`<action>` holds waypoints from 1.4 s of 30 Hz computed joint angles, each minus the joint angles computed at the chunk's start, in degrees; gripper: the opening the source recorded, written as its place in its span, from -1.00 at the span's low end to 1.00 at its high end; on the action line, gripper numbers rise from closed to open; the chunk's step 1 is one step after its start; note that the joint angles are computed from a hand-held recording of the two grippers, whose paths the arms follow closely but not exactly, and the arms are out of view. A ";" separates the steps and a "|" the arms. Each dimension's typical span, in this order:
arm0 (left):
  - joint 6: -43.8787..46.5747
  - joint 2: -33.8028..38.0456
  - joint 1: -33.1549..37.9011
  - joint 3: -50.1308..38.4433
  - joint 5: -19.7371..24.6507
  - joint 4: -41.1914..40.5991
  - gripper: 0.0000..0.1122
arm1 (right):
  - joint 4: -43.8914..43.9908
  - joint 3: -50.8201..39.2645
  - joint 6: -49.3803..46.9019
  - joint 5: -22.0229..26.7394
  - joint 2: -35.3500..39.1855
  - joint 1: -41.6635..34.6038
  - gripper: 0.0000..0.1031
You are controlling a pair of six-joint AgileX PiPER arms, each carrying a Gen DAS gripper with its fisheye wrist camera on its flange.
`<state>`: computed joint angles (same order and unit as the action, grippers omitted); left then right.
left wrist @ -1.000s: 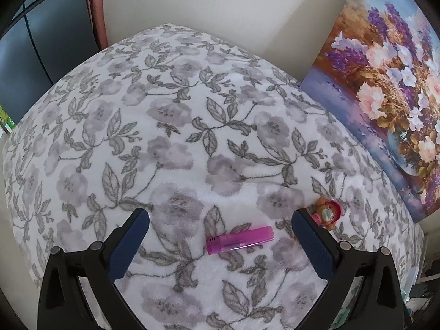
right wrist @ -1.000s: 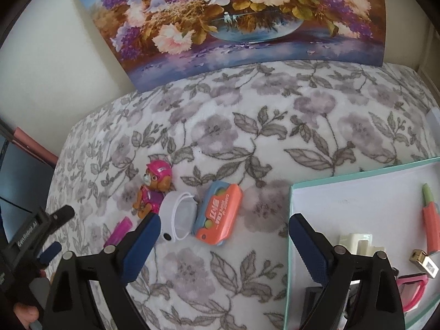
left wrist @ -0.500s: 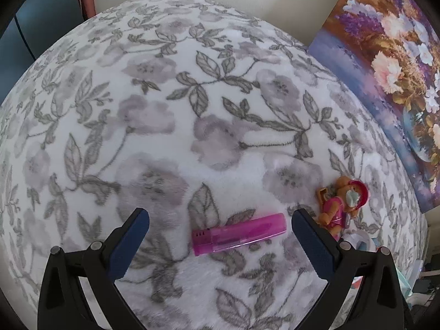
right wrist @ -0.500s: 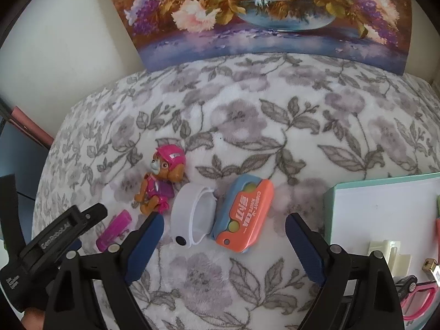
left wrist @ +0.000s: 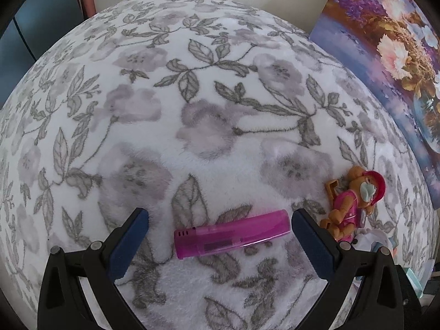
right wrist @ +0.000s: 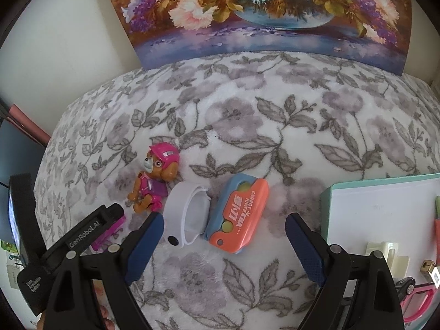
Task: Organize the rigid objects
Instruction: 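Grasp the pink lighter with the left tool while the right tool grasps the white round band, then carry the pink lighter and white band into the tray and open both tools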
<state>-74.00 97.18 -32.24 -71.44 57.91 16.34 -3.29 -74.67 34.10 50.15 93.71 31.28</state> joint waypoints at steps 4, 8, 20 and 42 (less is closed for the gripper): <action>0.44 0.17 -0.59 -0.43 1.01 -0.16 0.74 | -0.42 -0.08 0.18 -0.23 -0.03 0.26 0.77; -0.13 -0.47 -1.54 -0.65 2.40 0.76 0.45 | -0.59 -0.18 0.16 -0.76 0.08 0.43 0.64; -2.74 -5.83 -0.08 2.55 1.93 1.40 0.45 | -2.11 -2.15 -0.47 -2.41 1.96 3.79 0.34; -6.42 -7.16 -2.24 0.50 7.52 4.81 0.45 | -0.16 -1.59 -2.75 -5.00 1.65 5.21 -0.62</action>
<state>-80.42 90.02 -34.49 -70.94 65.43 21.15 -3.45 -76.26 31.35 45.15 95.36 36.49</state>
